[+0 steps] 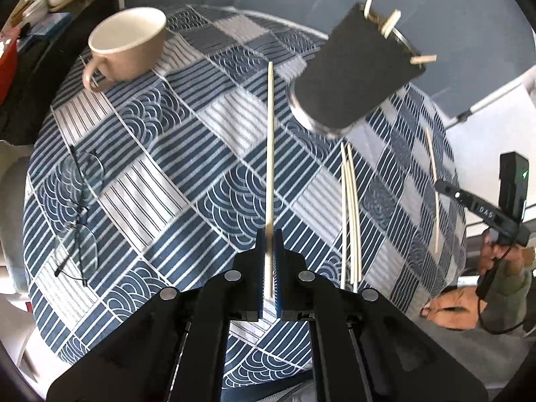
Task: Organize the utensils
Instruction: 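Lift both held sticks upright and carry them over the black holder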
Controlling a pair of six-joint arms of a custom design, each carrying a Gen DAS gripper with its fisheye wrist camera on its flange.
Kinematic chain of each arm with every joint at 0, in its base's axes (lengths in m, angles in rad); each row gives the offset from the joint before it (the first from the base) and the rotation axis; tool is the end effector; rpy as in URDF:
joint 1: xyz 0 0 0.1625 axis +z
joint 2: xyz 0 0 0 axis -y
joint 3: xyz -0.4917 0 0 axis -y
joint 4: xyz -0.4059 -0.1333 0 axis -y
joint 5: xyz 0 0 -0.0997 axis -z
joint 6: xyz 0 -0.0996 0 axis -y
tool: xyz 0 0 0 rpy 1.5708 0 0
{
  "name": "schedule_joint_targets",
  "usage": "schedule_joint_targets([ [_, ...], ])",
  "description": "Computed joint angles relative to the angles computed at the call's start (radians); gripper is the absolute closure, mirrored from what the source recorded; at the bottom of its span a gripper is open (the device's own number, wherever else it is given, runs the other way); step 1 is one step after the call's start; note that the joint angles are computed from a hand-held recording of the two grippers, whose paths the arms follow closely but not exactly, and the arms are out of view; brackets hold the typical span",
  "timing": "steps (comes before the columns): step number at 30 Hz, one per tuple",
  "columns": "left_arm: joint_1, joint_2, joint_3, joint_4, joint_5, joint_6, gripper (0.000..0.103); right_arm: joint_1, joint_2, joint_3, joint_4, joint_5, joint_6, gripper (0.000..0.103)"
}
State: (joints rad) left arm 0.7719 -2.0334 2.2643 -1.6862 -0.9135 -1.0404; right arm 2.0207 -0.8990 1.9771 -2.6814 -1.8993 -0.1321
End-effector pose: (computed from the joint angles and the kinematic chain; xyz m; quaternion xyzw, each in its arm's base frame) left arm -0.0549 -0.3244 0.4198 -0.0953 0.9403 -0.2232 0.2388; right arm 0.3523 -0.4970 0.0987 0.2805 -0.9457 0.0417 0.1589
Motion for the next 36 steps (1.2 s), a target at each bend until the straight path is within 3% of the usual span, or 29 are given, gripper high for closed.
schedule_joint_targets([
  [7,-0.018,0.036,-0.054,-0.007,0.087,0.026,0.098,0.025,0.005,-0.073,0.003,0.058,-0.018,0.098],
  [12,-0.02,0.082,-0.106,-0.039,0.137,0.118,0.098,0.055,0.016,-0.127,-0.029,0.093,-0.052,0.098],
  [21,-0.012,0.202,-0.188,-0.225,0.216,0.295,0.098,0.103,0.083,-0.265,-0.039,0.143,-0.096,0.098],
  [30,0.055,0.329,-0.24,-0.531,0.145,0.54,0.098,0.129,0.175,-0.423,-0.005,0.193,-0.139,0.098],
  [34,0.087,0.365,-0.23,-0.682,0.106,0.645,0.098,0.125,0.215,-0.472,-0.037,0.242,-0.161,0.098],
  [36,0.092,0.383,-0.215,-0.757,0.122,0.693,0.098,0.122,0.233,-0.487,-0.061,0.261,-0.171,0.098],
])
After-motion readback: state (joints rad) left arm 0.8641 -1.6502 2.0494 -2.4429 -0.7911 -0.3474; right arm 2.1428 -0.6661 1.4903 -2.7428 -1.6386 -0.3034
